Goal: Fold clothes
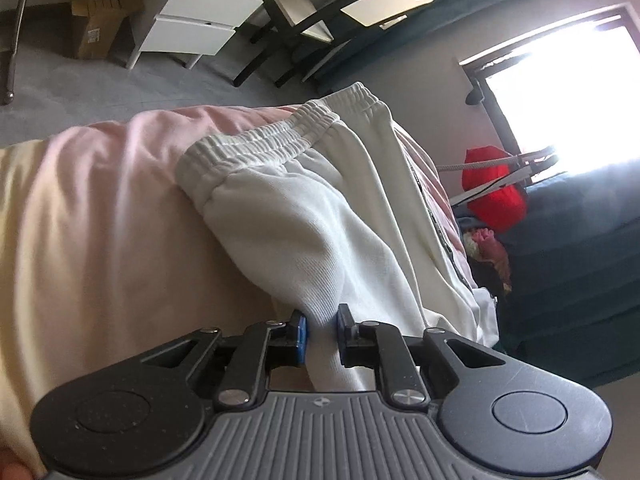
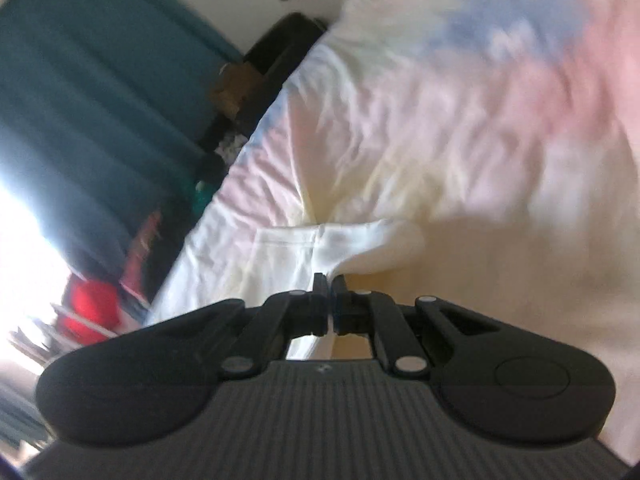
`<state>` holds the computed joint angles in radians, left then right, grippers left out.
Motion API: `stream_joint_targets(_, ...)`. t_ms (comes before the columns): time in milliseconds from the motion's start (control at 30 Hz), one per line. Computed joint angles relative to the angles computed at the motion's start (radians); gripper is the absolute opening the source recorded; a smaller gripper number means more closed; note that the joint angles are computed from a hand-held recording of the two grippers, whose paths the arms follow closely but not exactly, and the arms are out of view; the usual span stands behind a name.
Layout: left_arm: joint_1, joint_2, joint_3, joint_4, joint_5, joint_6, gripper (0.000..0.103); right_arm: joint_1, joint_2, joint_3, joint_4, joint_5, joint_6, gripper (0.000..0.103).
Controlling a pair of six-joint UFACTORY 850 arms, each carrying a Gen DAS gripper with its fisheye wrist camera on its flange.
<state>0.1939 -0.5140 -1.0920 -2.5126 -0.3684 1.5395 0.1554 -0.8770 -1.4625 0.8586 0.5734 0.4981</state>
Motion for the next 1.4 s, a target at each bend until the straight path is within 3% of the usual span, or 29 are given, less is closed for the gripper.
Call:
stream_joint_targets(133,0.002,0.012,0.009,0.013,0.001,-0.03,0.023,-0.005,0.009,0.035,-0.085,-0.013,0.114,0.007)
stream_joint_targets(200,0.004,0.01,0.006,0.053,-0.002,-0.074,0.052,-0.013,0.006,0.041,-0.116,-0.04,0.167,0.008)
stream_joint_targets(267,0.01,0.002,0.002,0.11,-0.028,-0.137,0.062,-0.023,0.001,0.047,-0.159,-0.065,0.232,0.009)
stream_joint_targets(333,0.015,-0.019,-0.019,0.2,-0.046,-0.241,0.064,-0.043,-0.016,0.049,-0.305,-0.07,0.401,0.01)
stream_joint_targets(433,0.025,-0.056,-0.049,0.309,-0.08,-0.398,0.067,-0.058,-0.037,0.054,-0.475,-0.012,0.601,0.01)
stream_joint_targets(500,0.028,-0.071,-0.06,0.33,-0.077,-0.46,0.065,-0.062,-0.045,0.042,-0.484,-0.018,0.615,0.011)
stream_joint_targets(567,0.026,-0.072,-0.06,0.275,-0.046,-0.423,0.065,-0.061,-0.052,0.027,-0.469,-0.018,0.582,0.012)
stream_joint_targets(600,0.023,-0.074,-0.065,0.246,-0.025,-0.402,0.065,-0.061,-0.058,0.017,-0.46,-0.021,0.559,0.023)
stream_joint_targets(633,0.023,-0.079,-0.071,0.224,-0.016,-0.387,0.064,-0.062,-0.064,0.006,-0.449,-0.022,0.534,0.048)
stream_joint_targets(700,0.024,-0.09,-0.084,0.202,-0.007,-0.377,0.057,-0.056,-0.073,-0.007,-0.386,-0.003,0.462,0.075)
stream_joint_targets(867,0.028,-0.125,-0.124,0.257,-0.024,-0.414,0.04,-0.052,-0.104,-0.048,-0.327,0.02,0.341,0.074)
stream_joint_targets(967,0.02,-0.126,-0.127,0.215,-0.002,-0.371,0.024,-0.05,-0.128,-0.096,-0.218,-0.013,0.175,0.046)
stream_joint_targets(1033,0.017,-0.117,-0.12,0.161,-0.004,-0.307,0.017,-0.054,-0.138,-0.117,-0.177,-0.047,0.12,0.008)
stream_joint_targets(1100,0.015,-0.096,-0.089,0.045,-0.026,-0.179,0.012,-0.05,-0.142,-0.129,-0.108,-0.046,0.037,0.005)
stream_joint_targets(1200,0.018,-0.069,-0.037,-0.117,-0.12,-0.087,0.011,-0.032,-0.131,-0.134,-0.001,0.004,-0.123,0.005)
stream_joint_targets(1333,0.021,-0.044,-0.018,-0.152,-0.11,-0.023,0.011,-0.015,-0.106,-0.118,0.089,0.067,-0.221,0.005)
stream_joint_targets(1400,0.016,-0.034,-0.022,-0.12,-0.039,-0.04,0.011,-0.007,-0.089,-0.099,0.167,0.085,-0.271,0.005)
